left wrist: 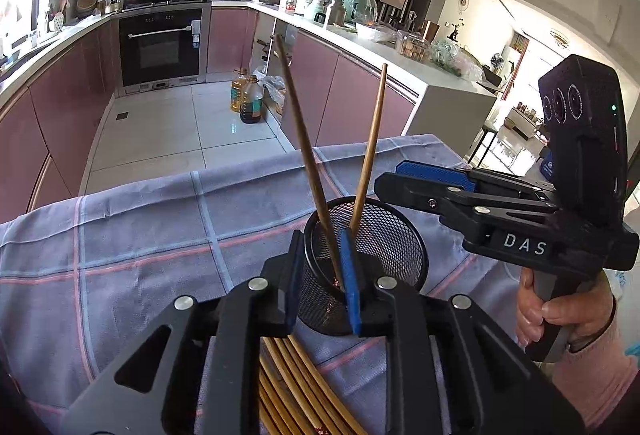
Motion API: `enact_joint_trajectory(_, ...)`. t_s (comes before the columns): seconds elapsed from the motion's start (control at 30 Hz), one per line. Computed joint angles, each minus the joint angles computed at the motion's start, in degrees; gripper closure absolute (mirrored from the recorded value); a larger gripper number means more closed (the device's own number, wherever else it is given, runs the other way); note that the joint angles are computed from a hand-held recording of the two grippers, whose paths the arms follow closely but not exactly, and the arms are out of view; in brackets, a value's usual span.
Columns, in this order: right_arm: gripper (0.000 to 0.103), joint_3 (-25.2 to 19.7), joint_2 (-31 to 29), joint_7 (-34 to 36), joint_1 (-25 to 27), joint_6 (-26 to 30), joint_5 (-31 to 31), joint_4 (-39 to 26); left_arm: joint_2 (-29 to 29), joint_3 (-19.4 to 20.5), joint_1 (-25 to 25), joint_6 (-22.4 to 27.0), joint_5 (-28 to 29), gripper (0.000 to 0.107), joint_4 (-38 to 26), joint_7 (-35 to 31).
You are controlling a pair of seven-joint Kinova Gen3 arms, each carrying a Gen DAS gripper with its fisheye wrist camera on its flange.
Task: Organize utensils
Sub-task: 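Open the left gripper and withdraw from the cup, then move the left gripper to the chopstick pile and grasp one chopstick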
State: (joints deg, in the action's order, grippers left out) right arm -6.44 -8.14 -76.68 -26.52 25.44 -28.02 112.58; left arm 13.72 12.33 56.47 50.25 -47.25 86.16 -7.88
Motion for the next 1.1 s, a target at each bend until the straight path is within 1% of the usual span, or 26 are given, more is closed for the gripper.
enact_joint_trajectory(0.07, 0.069, 0.32, 0.52, 0.31, -0.10, 1.01, -0.48, 0.06, -0.19, 0.15, -0.51, -1.34, 0.92, 0.089, 0.86, -0.19)
enact_joint_trajectory(0.13, 0.069, 1.15, 1.14, 2.59, -0.43, 2.24, -2.55, 0.16, -0.32, 0.24, -1.33, -3.46, 2.20, 0.089, 1.96, -0.64)
enact_joint_trajectory(0.2, 0.069, 0.04, 1.04, 2.10, 0.08, 1.68, -2.09, 0.83, -0.21, -0.01, -1.30, -4.45, 2.27, 0.085, 2.89, -0.16)
enact_joint_trajectory(0.3, 0.071, 0.41, 0.98, 2.93, 0.11, 2.15, -3.75, 1.19, -0.77, -0.25, -1.45, -6.42, 2.44, 0.083, 4.36, 0.79)
enact_joint_trajectory(0.4, 0.072, 0.61, 1.12, 3.88, 0.43, 2.68, -4.95, 1.16, -1.06, -0.21, -1.69, -7.30, 2.56, 0.083, 5.07, 1.22)
enact_joint_trajectory(0.5, 0.072, -0.31, 1.02, 2.53, 0.88, 2.38, -3.84, 1.29, -0.99, -0.16, -1.96, -7.88, 2.94, 0.083, 5.51, 1.36)
enact_joint_trajectory(0.57, 0.071, 0.41, 0.86, 3.92, 0.41, 1.97, -5.77, 1.77, -1.06, -0.33, -2.00, -8.39, 2.95, 0.081, 5.97, 1.89)
enact_joint_trajectory(0.63, 0.069, 0.00, 0.14, 3.46, 0.61, 1.30, -5.44, 2.43, -1.25, -0.58, -0.70, -7.14, 0.89, 0.078, 6.27, 3.96)
enact_joint_trajectory(0.7, 0.065, -0.31, -1.93, 2.63, 0.42, -0.71, -4.81, 4.26, -1.70, -0.47, 1.15, -4.34, -2.17, 0.072, 6.80, 7.16)
enact_joint_trajectory(0.73, 0.062, 0.00, -3.45, 2.83, -0.26, -2.08, -5.11, 5.58, -2.00, -0.20, 2.13, -2.45, -3.97, 0.071, 7.12, 9.02)
enact_joint_trajectory(0.77, 0.060, 0.07, -5.15, 2.54, -0.86, -3.52, -4.94, 6.99, -2.35, 0.23, 2.98, -0.60, -5.80, 0.067, 7.67, 10.80)
enact_joint_trajectory(0.8, 0.057, 1.13, -6.75, 3.18, -2.49, -4.67, -5.40, 8.38, -2.69, 0.84, 3.59, 1.26, -7.21, 0.064, 8.19, 12.33)
enact_joint_trajectory(0.83, 0.055, 2.68, -8.28, 4.19, -4.70, -5.50, -6.14, 9.68, -2.88, 1.58, 4.08, 3.37, -8.18, 0.063, 8.55, 13.64)
enact_joint_trajectory(0.93, 0.052, 6.80, -11.72, 6.27, -11.92, -7.05, -8.02, 13.29, -2.96, 3.92, 5.13, 8.63, -9.40, 0.062, 9.45, 15.76)
enact_joint_trajectory(1.0, 0.051, 7.49, -12.02, 6.03, -14.73, -6.29, -7.86, 14.39, -2.63, 5.09, 5.66, 10.95, -9.00, 0.062, 10.06, 16.78)
enact_joint_trajectory(1.03, 0.051, 6.97, -11.51, 5.50, -15.25, -5.97, -7.59, 14.76, -2.51, 5.51, 5.61, 11.18, -8.37, 0.062, 10.43, 16.84)
enact_joint_trajectory(1.1, 0.052, 4.50, -9.46, 3.51, -14.73, -5.40, -6.33, 14.78, -2.05, 6.10, 5.81, 11.56, -6.94, 0.062, 11.35, 17.37)
